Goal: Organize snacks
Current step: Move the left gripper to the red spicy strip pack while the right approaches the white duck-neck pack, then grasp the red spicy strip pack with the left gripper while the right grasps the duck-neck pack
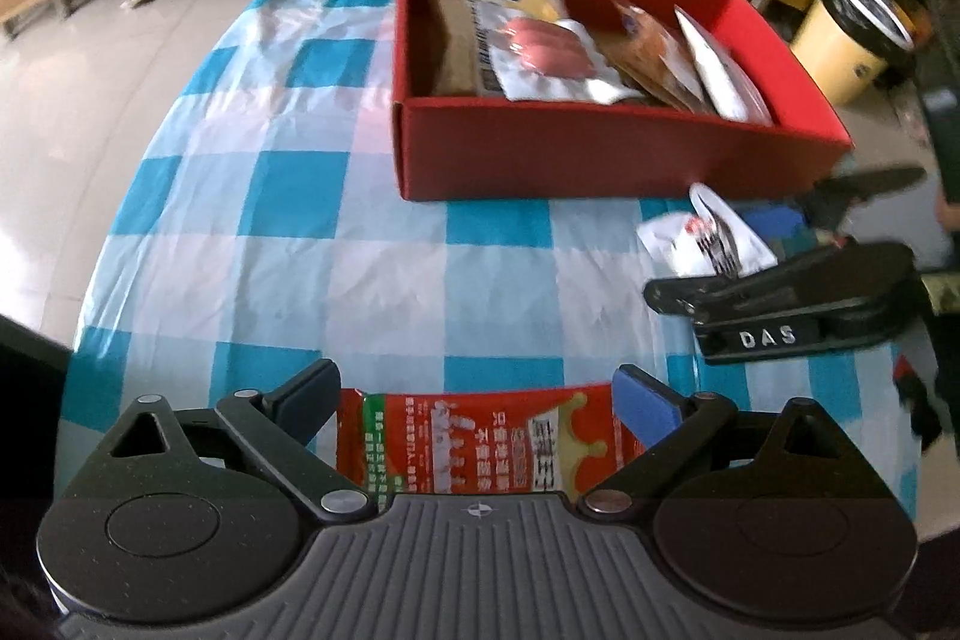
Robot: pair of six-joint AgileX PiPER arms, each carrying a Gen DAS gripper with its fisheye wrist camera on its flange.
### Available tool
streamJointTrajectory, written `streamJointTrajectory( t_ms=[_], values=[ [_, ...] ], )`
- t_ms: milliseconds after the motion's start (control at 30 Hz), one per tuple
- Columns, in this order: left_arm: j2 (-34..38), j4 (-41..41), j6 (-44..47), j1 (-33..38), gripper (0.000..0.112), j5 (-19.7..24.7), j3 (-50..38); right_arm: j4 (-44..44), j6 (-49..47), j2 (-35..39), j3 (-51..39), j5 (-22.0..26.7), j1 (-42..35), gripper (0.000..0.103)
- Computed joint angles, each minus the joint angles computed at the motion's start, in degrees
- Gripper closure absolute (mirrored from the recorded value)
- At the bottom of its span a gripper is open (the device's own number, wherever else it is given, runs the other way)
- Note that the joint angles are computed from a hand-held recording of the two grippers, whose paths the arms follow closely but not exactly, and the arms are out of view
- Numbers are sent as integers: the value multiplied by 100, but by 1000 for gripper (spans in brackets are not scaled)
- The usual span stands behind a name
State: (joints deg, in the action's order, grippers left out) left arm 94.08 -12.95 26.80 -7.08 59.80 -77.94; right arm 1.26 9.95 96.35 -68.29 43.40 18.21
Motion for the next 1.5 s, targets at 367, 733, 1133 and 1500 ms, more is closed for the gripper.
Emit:
streamJointTrajectory(
  t_ms=[367, 733, 1133, 1500],
  values=[
    [-376, 253, 2961, -306, 13, -188, 504, 377, -325, 233, -124, 74, 10, 1],
    [802, 557, 3722, -337, 9, 561, -278, 1577, -1578, 169, -24, 97, -715, 1],
    [36, 762, 1615, -394, 39, 434, 574, 1690, -1466, -74, 179, -77, -811, 1],
    [-943, 1223, -645, -534, 17, -582, 2080, 740, -622, -385, 297, 16, -587, 43]
  ],
)
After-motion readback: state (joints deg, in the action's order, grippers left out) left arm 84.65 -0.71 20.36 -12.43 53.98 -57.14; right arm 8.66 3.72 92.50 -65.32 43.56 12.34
